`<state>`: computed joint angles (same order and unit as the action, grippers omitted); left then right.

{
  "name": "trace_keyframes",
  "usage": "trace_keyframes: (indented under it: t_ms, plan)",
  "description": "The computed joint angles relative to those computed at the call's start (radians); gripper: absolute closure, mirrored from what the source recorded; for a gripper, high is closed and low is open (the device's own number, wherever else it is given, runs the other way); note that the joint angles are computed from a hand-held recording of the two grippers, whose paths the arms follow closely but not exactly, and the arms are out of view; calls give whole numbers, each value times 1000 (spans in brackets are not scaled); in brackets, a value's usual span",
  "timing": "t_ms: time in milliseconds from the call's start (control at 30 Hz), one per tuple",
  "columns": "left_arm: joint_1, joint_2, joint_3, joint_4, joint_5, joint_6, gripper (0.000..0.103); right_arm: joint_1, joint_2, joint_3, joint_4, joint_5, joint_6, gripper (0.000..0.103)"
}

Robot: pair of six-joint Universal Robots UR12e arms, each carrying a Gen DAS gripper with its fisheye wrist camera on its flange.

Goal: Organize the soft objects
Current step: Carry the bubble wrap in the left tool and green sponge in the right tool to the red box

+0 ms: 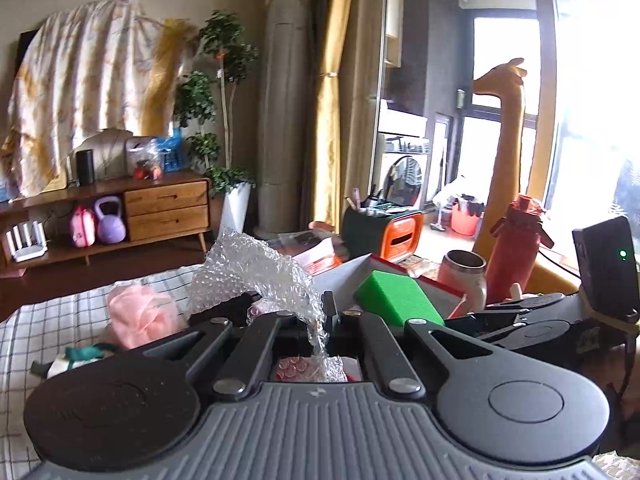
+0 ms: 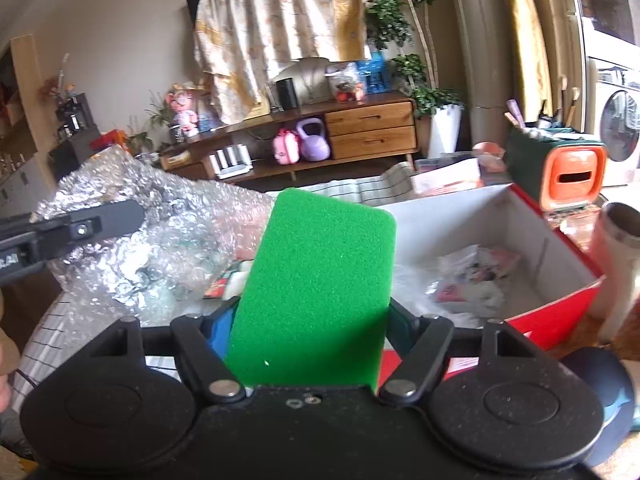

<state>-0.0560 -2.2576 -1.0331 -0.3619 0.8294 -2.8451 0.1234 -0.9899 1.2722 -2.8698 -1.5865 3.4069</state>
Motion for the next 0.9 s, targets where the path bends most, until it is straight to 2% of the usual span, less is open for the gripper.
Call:
trace_keyframes:
  t_ms: [233, 433, 733, 900]
  plan:
    - [-30, -36, 70, -55, -34, 29, 100, -22, -7, 9, -11, -61, -7, 31]
    - [-52, -89, 177, -151, -32, -6, 100, -46, -4, 7, 6, -96, 14, 31]
    - [-82, -178, 349, -366, -53, -4, 100, -72, 19, -15, 44, -126, 39, 31]
    - [-96, -262, 504, -521, -71, 2, 100, -87, 36, -35, 68, -130, 44, 31]
